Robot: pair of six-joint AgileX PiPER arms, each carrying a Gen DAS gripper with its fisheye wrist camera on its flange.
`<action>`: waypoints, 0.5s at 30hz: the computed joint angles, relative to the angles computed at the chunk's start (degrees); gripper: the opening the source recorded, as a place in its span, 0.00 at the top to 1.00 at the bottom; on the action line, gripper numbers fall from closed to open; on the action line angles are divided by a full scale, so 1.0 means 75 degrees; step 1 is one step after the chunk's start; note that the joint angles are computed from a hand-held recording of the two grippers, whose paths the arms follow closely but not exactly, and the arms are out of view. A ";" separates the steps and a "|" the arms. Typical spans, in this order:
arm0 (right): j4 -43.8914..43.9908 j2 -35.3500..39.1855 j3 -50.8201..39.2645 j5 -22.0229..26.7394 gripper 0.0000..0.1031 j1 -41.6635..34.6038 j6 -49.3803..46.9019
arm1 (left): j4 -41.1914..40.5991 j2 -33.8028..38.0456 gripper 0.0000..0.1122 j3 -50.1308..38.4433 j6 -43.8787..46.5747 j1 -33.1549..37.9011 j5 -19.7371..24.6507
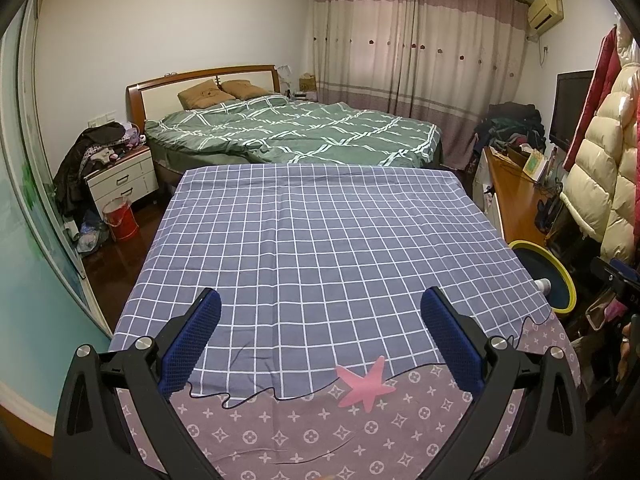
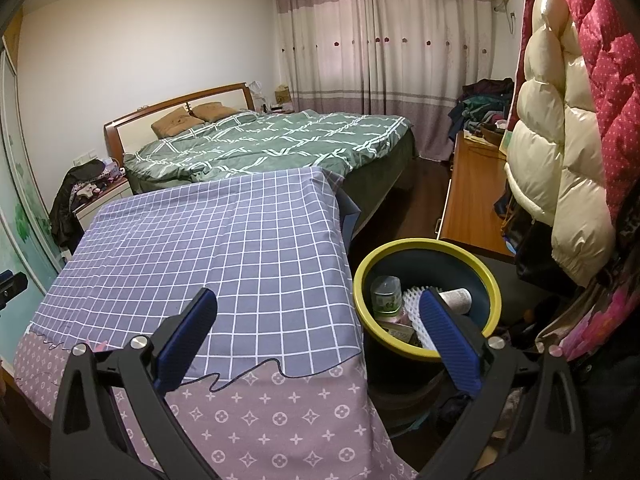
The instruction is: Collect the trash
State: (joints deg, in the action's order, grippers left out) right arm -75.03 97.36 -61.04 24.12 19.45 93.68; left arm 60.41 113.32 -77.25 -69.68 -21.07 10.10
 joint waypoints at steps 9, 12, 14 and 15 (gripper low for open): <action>-0.0047 0.0037 0.0005 -0.0030 0.07 -0.0005 0.0071 | -0.0022 -0.0001 0.12 -0.0009 0.0023 -0.0010 0.0018; -0.0033 0.0035 0.0001 -0.0026 0.07 -0.0010 0.0054 | -0.0133 0.0002 0.12 -0.0023 0.0133 -0.0011 0.0029; -0.0072 0.0047 0.0003 -0.0031 0.07 -0.0004 0.0114 | -0.0192 -0.0002 0.12 -0.0033 0.0195 -0.0011 0.0039; -0.0109 0.0054 0.0015 -0.0013 0.07 0.0015 0.0172 | -0.0250 0.0027 0.12 -0.0061 0.0263 -0.0014 0.0039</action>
State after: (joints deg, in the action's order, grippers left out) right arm -75.85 97.77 -60.93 24.02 19.57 94.97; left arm 58.53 113.53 -77.71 -67.70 -21.18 10.39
